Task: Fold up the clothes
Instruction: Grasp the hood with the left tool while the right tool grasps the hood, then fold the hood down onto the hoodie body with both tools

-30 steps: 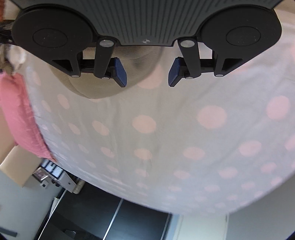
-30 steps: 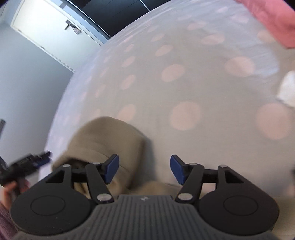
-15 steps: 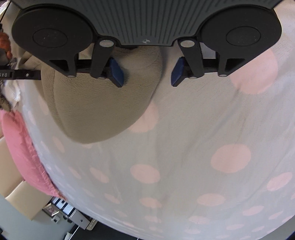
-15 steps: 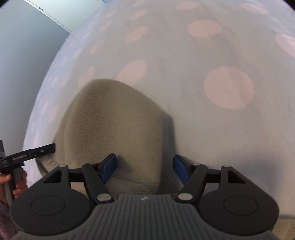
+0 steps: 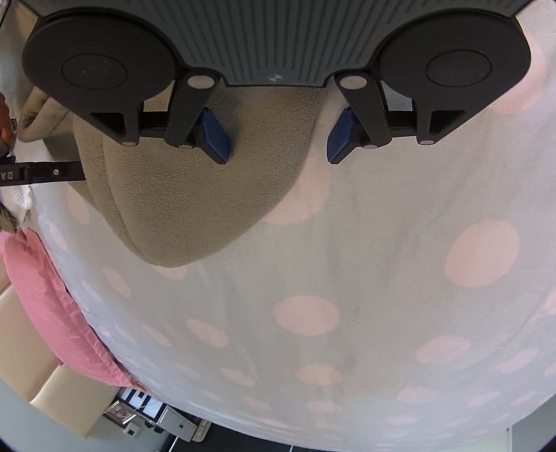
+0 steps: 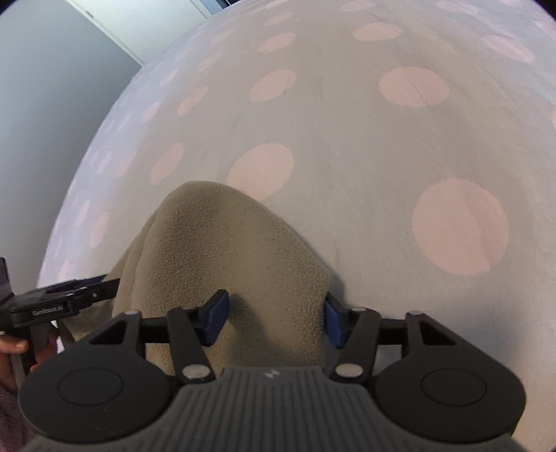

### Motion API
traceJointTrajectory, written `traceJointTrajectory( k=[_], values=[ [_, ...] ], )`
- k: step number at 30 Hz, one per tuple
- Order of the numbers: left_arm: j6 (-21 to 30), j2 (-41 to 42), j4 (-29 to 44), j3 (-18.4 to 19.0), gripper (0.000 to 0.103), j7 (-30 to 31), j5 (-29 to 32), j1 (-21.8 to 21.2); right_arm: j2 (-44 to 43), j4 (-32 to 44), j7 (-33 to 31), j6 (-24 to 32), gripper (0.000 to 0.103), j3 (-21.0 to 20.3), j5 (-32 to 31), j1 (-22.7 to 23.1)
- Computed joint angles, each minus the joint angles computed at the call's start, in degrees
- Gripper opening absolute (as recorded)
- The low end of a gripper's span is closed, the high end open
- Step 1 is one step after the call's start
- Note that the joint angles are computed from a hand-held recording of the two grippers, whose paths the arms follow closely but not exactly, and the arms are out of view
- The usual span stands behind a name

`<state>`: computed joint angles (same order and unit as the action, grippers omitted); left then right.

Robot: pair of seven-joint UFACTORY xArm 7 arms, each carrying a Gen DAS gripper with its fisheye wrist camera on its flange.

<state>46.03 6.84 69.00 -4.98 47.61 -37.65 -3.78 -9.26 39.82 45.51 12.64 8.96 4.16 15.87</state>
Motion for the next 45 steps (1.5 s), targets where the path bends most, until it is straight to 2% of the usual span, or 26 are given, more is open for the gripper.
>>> traceJointTrajectory(
  k=[1, 2, 3, 5, 8, 13, 17, 21, 27, 32, 38, 42, 45],
  values=[
    [-0.50, -0.43, -0.64, -0.18, 0.055, 1.16, -0.60, -0.02, 0.35, 0.60, 2.21, 0.46, 0.044, 1.29, -3.62, -1.50],
    [-0.99, -0.86, -1.28, -0.31, 0.040, 2.33, -1.22, -0.09, 0.14, 0.71, 3.90, 0.42, 0.030, 2.06, -6.46, -2.46],
    [-0.94, -1.36, -1.59, -0.32, 0.034, 3.10, -1.84, -0.11, -0.36, 0.55, 5.00, 0.20, 0.019, 2.44, -8.28, -2.96],
    [-2.31, -3.31, -2.96, -0.27, 0.019, 5.20, -2.37, -0.49, -1.75, -0.01, 6.78, -0.35, 0.015, 3.18, -11.55, -3.85],
    [-2.93, -6.89, -5.16, 0.74, 0.009, 9.86, -5.09, -0.70, -6.21, -2.27, 6.60, -1.99, 0.012, 3.98, -14.08, -4.18],
    [0.27, -14.89, -9.38, 4.65, 0.006, 18.27, -11.61, -0.96, -16.31, -6.83, 3.60, -4.54, 0.011, 5.99, -15.83, -4.02],
    [5.77, -22.24, -13.00, 8.93, 0.006, 22.16, -13.00, -1.01, -24.75, -9.46, -2.00, -2.85, 0.011, 5.44, -13.31, 1.08],
    [11.96, -29.37, -16.70, 12.77, 0.005, 23.75, -10.01, -0.33, -31.16, -10.88, -5.57, 2.16, 0.011, 6.86, -10.65, 5.68],
    [17.84, -39.51, -23.13, 16.37, 0.005, 27.31, -1.84, 0.70, -37.83, -13.37, -5.98, 10.41, 0.011, 10.99, -8.09, 10.25],
    [17.90, -46.93, -29.86, 17.23, 0.005, 29.91, 4.31, 0.89, -39.70, -15.90, -2.49, 14.68, 0.011, 15.18, -7.17, 12.91],
    [14.25, -54.60, -38.74, 16.24, 0.005, 31.99, 11.56, 0.81, -37.64, -17.26, 2.80, 17.26, 0.011, 20.02, -8.58, 16.02],
    [10.62, -58.31, -43.58, 15.27, 0.005, 31.17, 15.31, 0.31, -35.54, -17.45, 8.05, 17.47, 0.011, 22.97, -10.74, 16.30],
    [10.60, -62.12, -45.24, 15.59, 0.007, 29.81, 17.44, 0.02, -36.96, -17.75, 12.73, 18.18, 0.014, 24.04, -12.17, 16.78]
  ],
)
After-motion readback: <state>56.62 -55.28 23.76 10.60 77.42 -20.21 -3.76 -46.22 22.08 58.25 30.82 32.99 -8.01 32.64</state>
